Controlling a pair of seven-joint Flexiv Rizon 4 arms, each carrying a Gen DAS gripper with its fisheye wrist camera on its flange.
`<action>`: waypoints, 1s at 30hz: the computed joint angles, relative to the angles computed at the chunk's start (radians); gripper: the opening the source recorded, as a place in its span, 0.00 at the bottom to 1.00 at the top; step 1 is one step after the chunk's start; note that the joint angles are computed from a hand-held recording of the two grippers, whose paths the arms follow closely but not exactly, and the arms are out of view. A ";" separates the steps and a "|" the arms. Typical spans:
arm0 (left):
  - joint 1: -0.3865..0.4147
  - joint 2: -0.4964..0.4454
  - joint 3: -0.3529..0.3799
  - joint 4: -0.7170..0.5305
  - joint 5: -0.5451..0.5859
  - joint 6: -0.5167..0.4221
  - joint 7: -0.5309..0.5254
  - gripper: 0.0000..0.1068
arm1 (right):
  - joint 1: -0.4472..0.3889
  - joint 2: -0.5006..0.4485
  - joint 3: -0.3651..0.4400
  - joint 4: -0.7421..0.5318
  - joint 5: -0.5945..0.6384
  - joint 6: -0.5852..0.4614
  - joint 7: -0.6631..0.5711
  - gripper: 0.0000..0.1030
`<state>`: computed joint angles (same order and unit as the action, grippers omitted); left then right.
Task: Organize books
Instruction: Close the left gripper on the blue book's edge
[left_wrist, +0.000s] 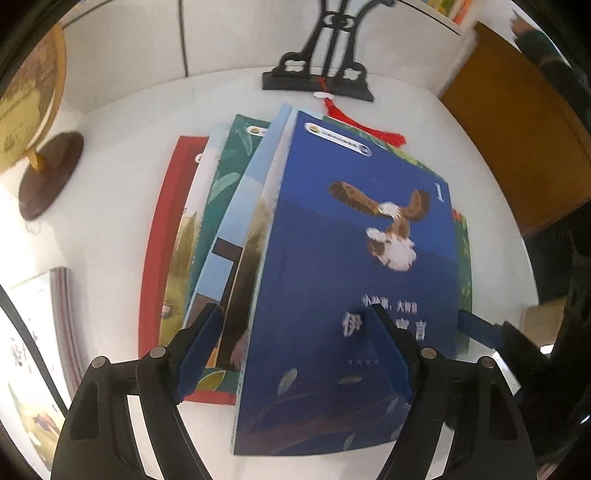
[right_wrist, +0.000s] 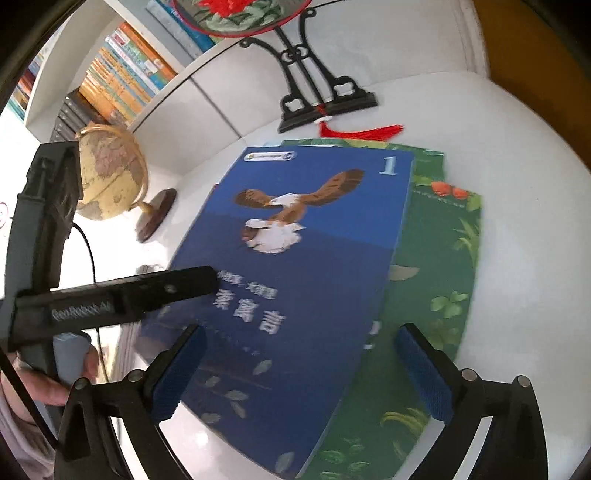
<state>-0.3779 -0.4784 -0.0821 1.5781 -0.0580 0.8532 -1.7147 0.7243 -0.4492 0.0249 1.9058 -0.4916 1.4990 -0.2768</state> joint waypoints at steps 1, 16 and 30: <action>0.000 0.010 -0.001 0.014 0.003 0.014 0.007 0.65 | -0.035 -0.013 0.045 -0.009 0.026 0.036 -0.030 1.00; 0.057 0.138 0.001 0.202 -0.045 0.065 -0.030 0.46 | -0.085 0.002 0.174 0.024 0.243 0.141 -0.108 0.39; 0.055 0.138 -0.004 0.199 -0.026 0.046 -0.003 0.46 | -0.086 -0.033 0.230 0.042 0.400 0.295 -0.042 0.51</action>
<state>-0.3231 -0.3406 -0.0865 1.7768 -0.0840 0.8996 -1.7176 0.6386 -0.4821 0.2546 1.9476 -0.0915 1.7940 -0.3185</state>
